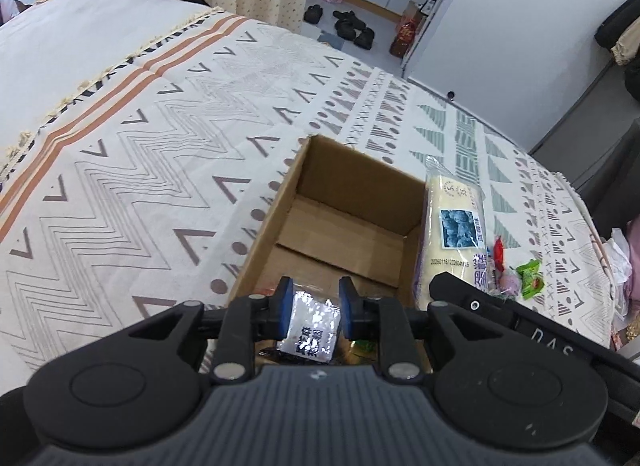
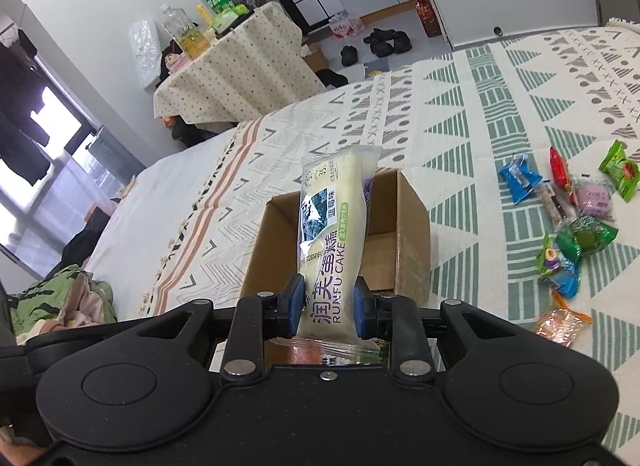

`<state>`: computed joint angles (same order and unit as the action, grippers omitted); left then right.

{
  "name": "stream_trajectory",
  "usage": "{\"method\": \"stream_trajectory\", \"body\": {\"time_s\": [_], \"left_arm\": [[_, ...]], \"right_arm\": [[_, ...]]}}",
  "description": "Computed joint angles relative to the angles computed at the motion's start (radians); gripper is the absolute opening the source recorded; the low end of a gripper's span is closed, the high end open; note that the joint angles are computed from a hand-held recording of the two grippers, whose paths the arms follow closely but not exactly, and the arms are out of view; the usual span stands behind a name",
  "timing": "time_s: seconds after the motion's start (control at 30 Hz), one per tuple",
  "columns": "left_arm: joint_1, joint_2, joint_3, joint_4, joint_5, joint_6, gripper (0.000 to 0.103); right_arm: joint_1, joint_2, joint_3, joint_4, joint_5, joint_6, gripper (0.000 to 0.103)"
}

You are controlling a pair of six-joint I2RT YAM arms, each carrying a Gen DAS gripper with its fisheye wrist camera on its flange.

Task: Organize snacks
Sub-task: 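Lower the sausage into the box with left tool while right drops cake in, then withdraw both open tools from the box toward the remaining snacks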

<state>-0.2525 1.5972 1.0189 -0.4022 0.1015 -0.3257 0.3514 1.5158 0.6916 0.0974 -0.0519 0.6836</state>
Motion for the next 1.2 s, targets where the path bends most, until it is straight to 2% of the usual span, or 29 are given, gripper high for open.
{"method": "stream_trajectory", "body": {"time_s": [0.13, 0.2, 0.47, 0.57, 0.6, 0.63, 0.77, 1.2], "left_arm": [[0.023, -0.004, 0.003, -0.011, 0.008, -0.004, 0.035], [0.026, -0.007, 0.008, -0.021, -0.002, -0.006, 0.046], [0.046, -0.050, 0.011, -0.051, -0.040, -0.015, 0.064], [0.054, -0.067, 0.011, -0.068, -0.074, -0.025, 0.074], [0.057, -0.076, 0.008, -0.070, -0.076, -0.023, 0.075], [0.058, -0.086, 0.003, -0.070, -0.080, -0.018, 0.076], [0.037, -0.098, 0.002, -0.087, -0.130, -0.020, 0.084], [-0.077, -0.155, -0.025, -0.111, -0.140, -0.037, 0.094]], "right_arm": [[0.012, 0.037, 0.015, 0.007, -0.002, 0.015, 0.025], [0.018, 0.053, 0.027, 0.008, -0.004, 0.021, 0.025], [0.034, 0.102, 0.070, 0.043, -0.024, 0.056, 0.026], [0.032, 0.123, 0.086, 0.066, -0.038, 0.066, 0.043], [0.031, 0.128, 0.103, 0.025, -0.019, 0.078, 0.063], [0.032, 0.118, 0.097, 0.012, 0.008, 0.089, 0.076], [0.014, 0.040, 0.038, 0.007, 0.007, 0.063, 0.076], [-0.074, -0.227, -0.093, -0.139, 0.001, -0.038, 0.077]]}}
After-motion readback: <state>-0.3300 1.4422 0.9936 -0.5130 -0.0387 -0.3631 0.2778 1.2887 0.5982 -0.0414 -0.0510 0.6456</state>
